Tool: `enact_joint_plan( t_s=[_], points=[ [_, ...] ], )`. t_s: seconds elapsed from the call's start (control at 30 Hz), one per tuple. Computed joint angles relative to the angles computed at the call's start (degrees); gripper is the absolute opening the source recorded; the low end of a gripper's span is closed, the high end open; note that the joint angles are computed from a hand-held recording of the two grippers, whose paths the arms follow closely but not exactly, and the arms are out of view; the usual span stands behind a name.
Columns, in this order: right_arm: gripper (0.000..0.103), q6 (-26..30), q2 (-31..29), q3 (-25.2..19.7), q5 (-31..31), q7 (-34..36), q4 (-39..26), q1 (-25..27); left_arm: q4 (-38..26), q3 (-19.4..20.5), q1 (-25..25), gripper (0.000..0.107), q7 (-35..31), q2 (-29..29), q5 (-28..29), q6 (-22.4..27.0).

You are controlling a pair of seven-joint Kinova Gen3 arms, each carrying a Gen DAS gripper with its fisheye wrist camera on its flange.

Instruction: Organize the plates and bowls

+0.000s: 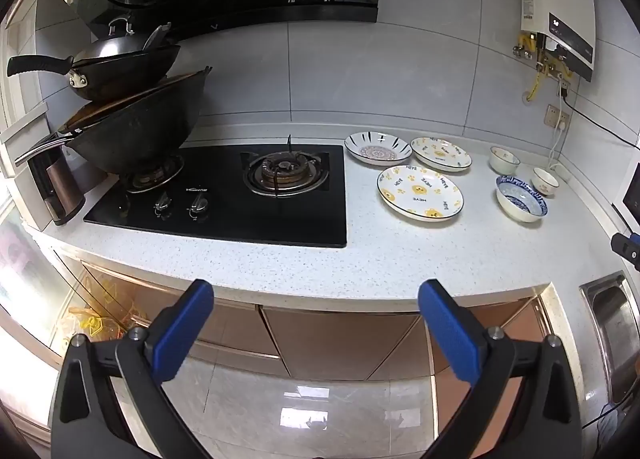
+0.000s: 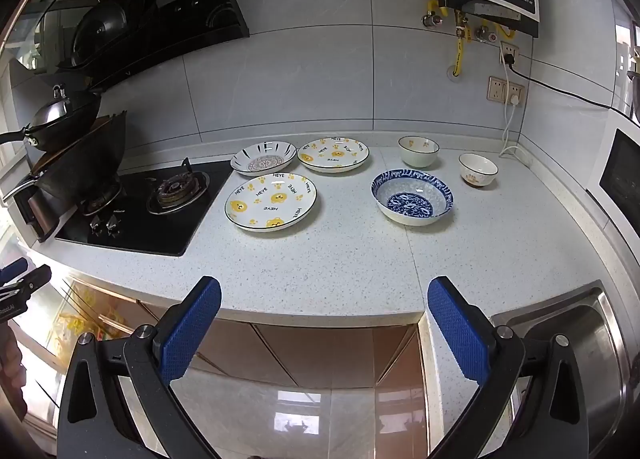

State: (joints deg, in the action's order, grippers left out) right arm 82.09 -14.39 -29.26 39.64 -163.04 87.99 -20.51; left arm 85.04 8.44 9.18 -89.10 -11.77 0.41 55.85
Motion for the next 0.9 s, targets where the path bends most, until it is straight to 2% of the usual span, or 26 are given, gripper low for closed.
enact_joint_plan(
  t_s=[0.9],
  points=[
    [0.102,0.5,0.06,-0.68,0.19,-0.72,-0.17,-0.26,-0.33,-0.44,0.08,0.103,-0.14,0.07,1.35,1.3]
  ],
)
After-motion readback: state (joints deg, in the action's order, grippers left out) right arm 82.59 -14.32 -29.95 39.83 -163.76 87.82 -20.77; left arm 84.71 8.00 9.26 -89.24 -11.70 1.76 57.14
